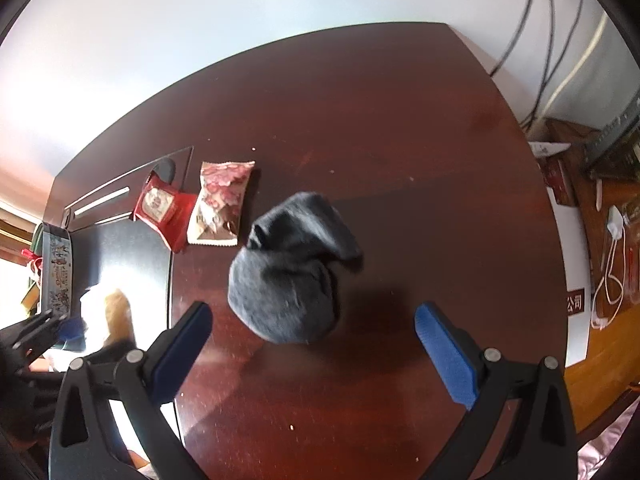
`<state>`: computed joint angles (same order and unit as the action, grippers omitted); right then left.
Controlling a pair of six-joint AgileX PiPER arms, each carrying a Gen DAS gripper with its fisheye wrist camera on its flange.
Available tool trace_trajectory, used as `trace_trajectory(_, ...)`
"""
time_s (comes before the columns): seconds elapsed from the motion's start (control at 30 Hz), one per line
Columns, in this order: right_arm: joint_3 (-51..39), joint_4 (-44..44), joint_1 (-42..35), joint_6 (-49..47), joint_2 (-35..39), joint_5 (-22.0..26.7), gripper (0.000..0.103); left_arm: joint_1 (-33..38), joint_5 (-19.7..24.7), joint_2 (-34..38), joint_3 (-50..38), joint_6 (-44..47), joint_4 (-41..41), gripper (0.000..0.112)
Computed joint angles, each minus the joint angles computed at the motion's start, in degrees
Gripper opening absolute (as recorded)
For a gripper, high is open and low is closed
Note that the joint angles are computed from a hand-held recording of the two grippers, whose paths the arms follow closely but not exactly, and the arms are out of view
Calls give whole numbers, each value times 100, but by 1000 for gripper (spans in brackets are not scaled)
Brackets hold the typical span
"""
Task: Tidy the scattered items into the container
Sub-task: 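Lower the right tool onto the grey sock and close it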
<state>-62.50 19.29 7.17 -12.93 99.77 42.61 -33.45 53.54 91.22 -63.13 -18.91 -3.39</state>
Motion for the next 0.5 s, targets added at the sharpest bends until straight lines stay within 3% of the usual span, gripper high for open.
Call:
trace_trajectory(0.2,-158,-60,166,73,278,-17,103,413,253,-918,597,153,-36,58)
trace_trajectory(0.37,-210,-291,397,270,349,-130,101,592,236,-904,571,174,-107,58)
trace_trajectory(0.5,-344,-817,633,747,491,-168,93,744,308,-1015,610,287,-188,58)
